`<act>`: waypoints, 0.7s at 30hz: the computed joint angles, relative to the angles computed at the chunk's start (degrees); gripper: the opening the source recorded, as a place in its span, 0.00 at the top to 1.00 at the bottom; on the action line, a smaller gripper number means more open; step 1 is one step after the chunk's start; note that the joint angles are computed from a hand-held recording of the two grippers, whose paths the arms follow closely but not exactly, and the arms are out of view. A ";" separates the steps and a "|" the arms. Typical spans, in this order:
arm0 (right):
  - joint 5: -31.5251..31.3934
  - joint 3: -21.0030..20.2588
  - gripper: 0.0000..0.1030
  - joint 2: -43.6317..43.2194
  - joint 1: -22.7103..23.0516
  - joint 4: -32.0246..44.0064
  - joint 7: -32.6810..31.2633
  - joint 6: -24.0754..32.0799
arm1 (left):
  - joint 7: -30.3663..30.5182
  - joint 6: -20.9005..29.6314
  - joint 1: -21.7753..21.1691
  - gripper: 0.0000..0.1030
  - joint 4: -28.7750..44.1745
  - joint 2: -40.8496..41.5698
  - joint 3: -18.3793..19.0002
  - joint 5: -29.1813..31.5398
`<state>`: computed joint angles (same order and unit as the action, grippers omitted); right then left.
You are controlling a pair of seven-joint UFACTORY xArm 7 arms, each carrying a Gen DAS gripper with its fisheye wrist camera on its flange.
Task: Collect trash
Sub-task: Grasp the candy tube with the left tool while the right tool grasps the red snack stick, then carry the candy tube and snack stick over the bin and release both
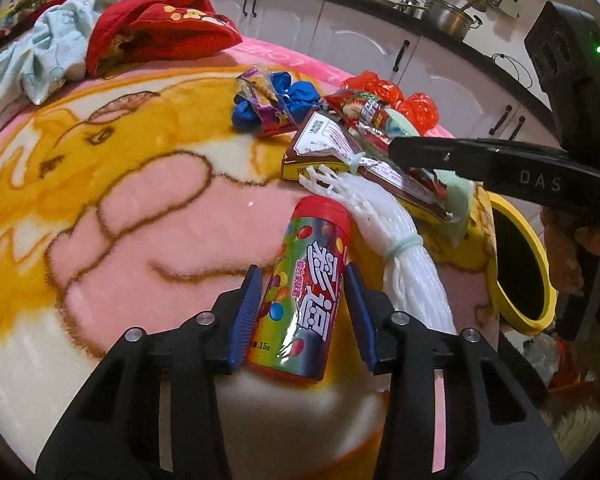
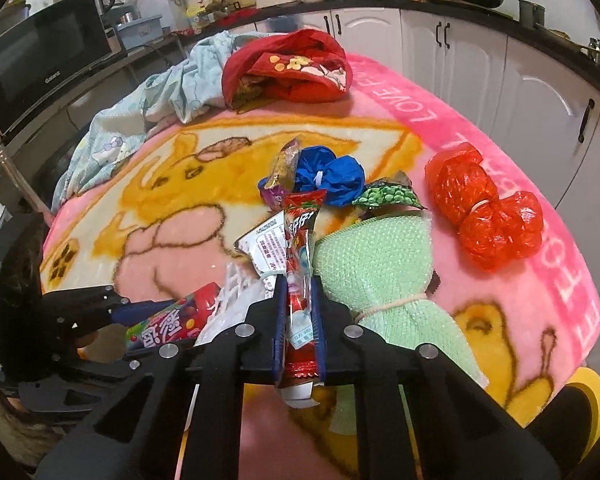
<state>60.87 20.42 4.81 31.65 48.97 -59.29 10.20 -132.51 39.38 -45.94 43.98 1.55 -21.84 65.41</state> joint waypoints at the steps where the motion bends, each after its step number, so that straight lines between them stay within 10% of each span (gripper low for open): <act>1: 1.08 0.15 0.89 -0.32 -0.14 -0.14 -0.87 0.10 | 0.02 -0.08 -0.03 0.71 0.01 0.05 -0.01 0.00; 21: 12.43 -5.67 0.89 -11.47 3.96 -7.42 -10.29 2.72 | 2.72 10.65 -1.31 0.74 3.22 -3.10 -2.91 -4.10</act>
<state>73.30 14.75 -6.66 35.61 41.55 -69.58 12.92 -129.79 50.03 -47.25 47.20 -1.55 -24.75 61.31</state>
